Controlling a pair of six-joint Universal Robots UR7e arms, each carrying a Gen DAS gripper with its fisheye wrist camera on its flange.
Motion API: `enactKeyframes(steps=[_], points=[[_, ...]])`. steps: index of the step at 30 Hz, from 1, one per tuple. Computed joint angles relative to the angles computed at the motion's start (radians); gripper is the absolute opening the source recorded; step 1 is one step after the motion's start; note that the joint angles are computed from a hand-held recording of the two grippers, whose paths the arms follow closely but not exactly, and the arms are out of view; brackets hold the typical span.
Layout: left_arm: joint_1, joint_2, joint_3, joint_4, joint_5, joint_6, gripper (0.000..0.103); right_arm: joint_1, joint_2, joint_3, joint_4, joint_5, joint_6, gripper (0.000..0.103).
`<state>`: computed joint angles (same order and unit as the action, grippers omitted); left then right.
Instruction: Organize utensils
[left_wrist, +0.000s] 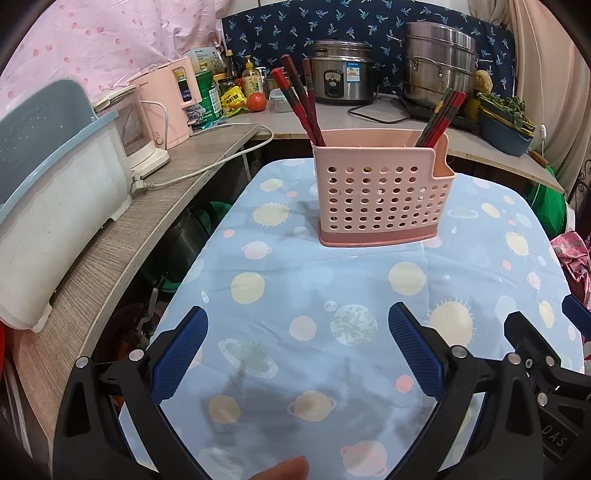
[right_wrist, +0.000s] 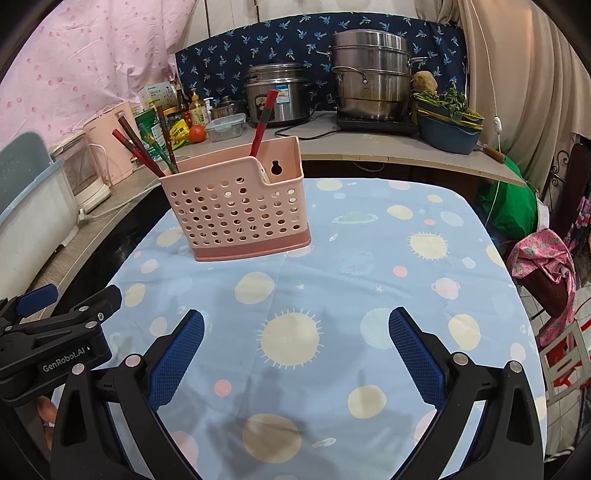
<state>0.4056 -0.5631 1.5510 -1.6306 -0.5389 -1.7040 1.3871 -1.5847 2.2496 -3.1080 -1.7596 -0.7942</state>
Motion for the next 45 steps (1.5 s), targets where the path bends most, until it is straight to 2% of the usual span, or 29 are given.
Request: enactKeyframes(steps=[27,45], points=[[0.004,0.015,-0.022,0.006,-0.013,0.024,0.094,0.002,0.012,-0.013,0.018,-0.011,0.006,0.097],[0.003,0.015,-0.031,0.036,0.001,0.001,0.094,0.011,0.022,-0.022,0.015,-0.016,0.010,0.097]])
